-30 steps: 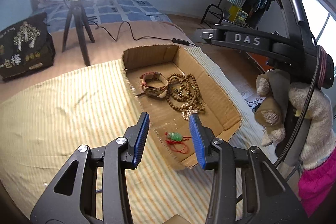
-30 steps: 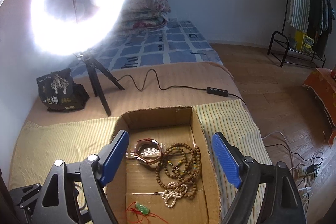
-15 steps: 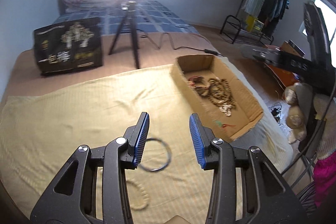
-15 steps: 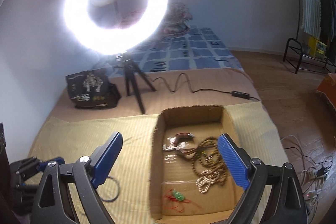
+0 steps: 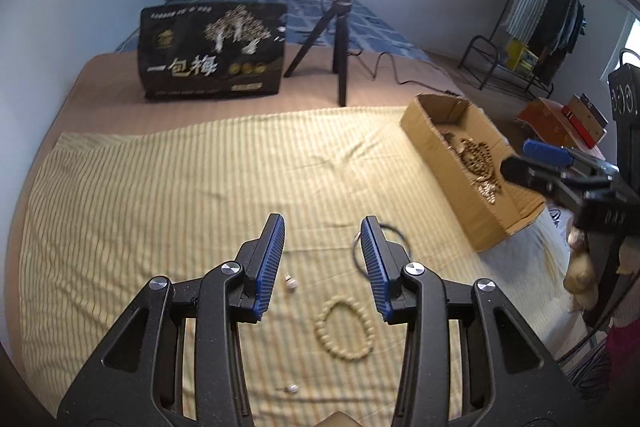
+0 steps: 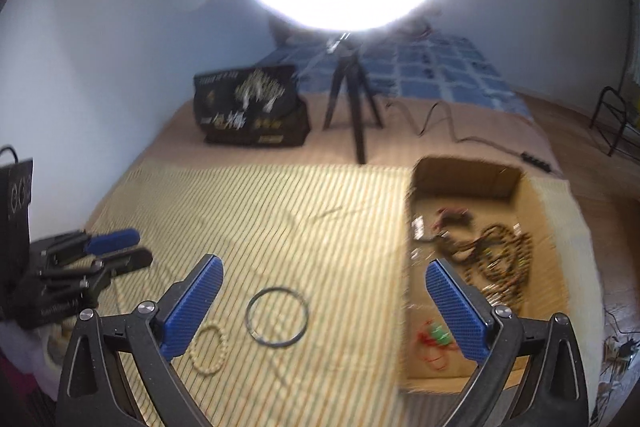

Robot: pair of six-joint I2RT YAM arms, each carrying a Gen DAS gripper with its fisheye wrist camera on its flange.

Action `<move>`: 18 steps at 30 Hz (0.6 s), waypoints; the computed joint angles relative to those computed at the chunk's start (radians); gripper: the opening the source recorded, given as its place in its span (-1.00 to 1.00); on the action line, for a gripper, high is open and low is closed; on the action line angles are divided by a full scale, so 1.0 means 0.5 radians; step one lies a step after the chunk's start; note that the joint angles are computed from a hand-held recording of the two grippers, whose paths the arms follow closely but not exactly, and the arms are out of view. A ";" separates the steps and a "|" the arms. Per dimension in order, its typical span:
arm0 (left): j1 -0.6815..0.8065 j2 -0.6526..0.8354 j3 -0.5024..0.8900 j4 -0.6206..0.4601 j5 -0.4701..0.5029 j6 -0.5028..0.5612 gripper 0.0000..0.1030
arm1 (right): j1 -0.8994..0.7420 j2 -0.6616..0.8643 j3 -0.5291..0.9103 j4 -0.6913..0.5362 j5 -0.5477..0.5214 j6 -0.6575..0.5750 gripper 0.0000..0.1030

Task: Organize jewelry
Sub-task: 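Lower the left tool onto a pearl stud while the right tool straddles the dark bangle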

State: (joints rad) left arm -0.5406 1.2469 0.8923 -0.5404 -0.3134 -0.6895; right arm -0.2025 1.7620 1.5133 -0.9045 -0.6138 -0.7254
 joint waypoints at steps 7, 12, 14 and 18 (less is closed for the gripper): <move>0.069 -0.041 -0.201 0.083 0.089 0.007 -0.23 | 0.090 0.025 -0.258 0.051 0.079 0.000 0.99; 0.054 0.000 -0.279 0.151 0.137 0.018 -0.23 | 0.167 0.006 -0.439 0.173 0.161 -0.017 0.99; 0.044 0.022 -0.298 0.183 0.153 0.026 -0.23 | 0.202 0.000 -0.495 0.227 0.208 -0.033 0.99; 0.041 0.079 -0.331 0.243 0.192 0.039 -0.31 | 0.260 0.019 -0.547 0.278 0.266 -0.048 0.99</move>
